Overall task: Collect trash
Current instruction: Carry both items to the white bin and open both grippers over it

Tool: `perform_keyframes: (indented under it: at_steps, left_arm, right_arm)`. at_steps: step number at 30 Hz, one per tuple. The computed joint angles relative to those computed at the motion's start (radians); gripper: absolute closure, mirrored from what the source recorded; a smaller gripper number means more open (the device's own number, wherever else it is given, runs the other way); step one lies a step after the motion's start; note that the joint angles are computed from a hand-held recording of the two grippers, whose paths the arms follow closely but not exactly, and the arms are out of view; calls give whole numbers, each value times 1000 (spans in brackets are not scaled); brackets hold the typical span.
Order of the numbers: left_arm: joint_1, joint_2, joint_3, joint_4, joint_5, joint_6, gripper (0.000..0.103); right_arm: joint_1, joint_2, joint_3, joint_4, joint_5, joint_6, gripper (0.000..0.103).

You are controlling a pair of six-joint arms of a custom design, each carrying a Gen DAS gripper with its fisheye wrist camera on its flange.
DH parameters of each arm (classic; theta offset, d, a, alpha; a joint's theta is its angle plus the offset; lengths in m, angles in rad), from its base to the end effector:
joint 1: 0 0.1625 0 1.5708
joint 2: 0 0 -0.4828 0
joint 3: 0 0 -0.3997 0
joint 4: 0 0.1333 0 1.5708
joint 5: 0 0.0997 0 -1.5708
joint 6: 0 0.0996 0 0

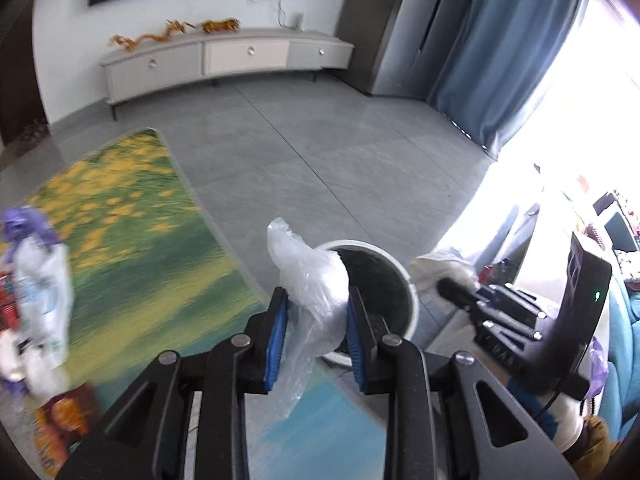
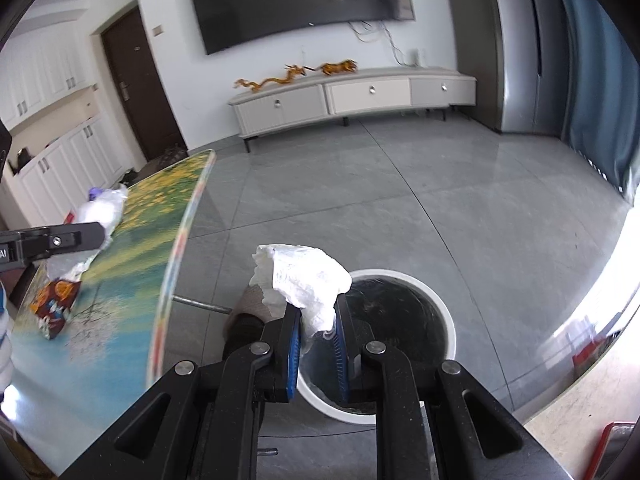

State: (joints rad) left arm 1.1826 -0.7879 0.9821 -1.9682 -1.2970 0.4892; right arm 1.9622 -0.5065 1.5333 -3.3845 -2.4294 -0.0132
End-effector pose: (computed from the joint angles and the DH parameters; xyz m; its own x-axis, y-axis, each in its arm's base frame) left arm -0.1733 -0.8471 0.3538 -0.6306 0.7031 -0.3286 0.7557 0.6527 -0.0537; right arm 0.3379 -0.6671 0.0794 -0.8049 0.2376 0.5437 -0.2800 0.6558 -0.7011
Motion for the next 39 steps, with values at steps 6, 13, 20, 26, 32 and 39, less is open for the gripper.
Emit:
perform_keyframes:
  at_steps: [6, 13, 20, 26, 32, 39]
  left_arm:
    - [-2, 111, -107, 88, 1, -57, 77]
    - [-3, 211, -211, 166, 20, -117, 77]
    - [1, 294, -329, 263, 16, -181, 76]
    - [12, 360, -443, 327, 6, -235, 75]
    - [16, 407, -516, 375, 6, -262, 75]
    - [8, 413, -508, 383, -5, -261, 75]
  right_arm:
    - [-36, -1, -21, 58, -1, 62, 88]
    - [-81, 9, -58, 150, -2, 137, 88]
    - [-125, 18, -66, 206, 2, 197, 86]
    - [-151, 21, -66, 245, -1, 232, 80]
    - [-168, 8, -42, 219, -3, 254, 54]
    - [-166, 4, -28, 177, -37, 272, 44]
